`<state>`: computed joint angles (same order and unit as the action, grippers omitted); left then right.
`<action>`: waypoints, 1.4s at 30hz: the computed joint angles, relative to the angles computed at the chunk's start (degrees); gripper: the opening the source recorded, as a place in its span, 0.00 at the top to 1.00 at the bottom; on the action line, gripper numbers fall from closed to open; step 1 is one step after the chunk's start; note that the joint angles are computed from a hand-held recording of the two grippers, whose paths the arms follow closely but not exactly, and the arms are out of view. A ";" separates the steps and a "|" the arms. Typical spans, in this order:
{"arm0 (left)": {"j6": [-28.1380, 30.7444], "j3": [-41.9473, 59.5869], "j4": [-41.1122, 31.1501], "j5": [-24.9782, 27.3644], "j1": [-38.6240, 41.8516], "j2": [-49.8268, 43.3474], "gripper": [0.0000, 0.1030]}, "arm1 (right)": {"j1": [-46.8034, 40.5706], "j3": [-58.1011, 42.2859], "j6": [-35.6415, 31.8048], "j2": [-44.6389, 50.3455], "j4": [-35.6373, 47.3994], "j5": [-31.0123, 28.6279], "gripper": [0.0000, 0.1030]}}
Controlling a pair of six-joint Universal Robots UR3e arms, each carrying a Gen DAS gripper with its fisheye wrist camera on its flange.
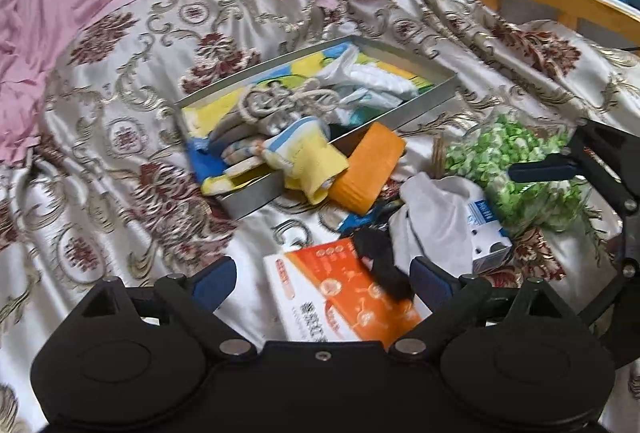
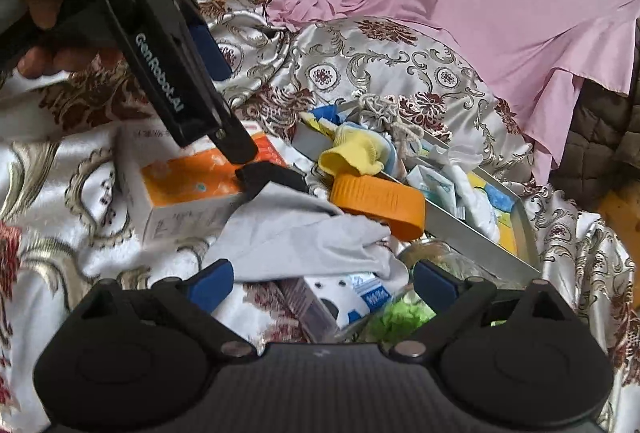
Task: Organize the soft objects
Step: 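Grasp the grey cloth with the right tool while the left tool grasps the dark item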
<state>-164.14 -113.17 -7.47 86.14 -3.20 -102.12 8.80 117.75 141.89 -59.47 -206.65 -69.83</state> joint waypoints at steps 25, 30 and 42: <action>2.14 23.25 -20.20 -16.28 6.32 -15.92 0.25 | -0.83 -18.82 -8.06 6.66 21.44 5.85 0.09; 1.04 24.37 -21.15 -16.51 6.47 -16.55 0.26 | -0.87 -20.71 -7.48 7.25 24.11 5.65 0.11; 2.88 24.86 -23.60 -17.91 6.66 -15.56 0.39 | 0.38 -22.19 -6.92 6.75 27.29 2.52 0.33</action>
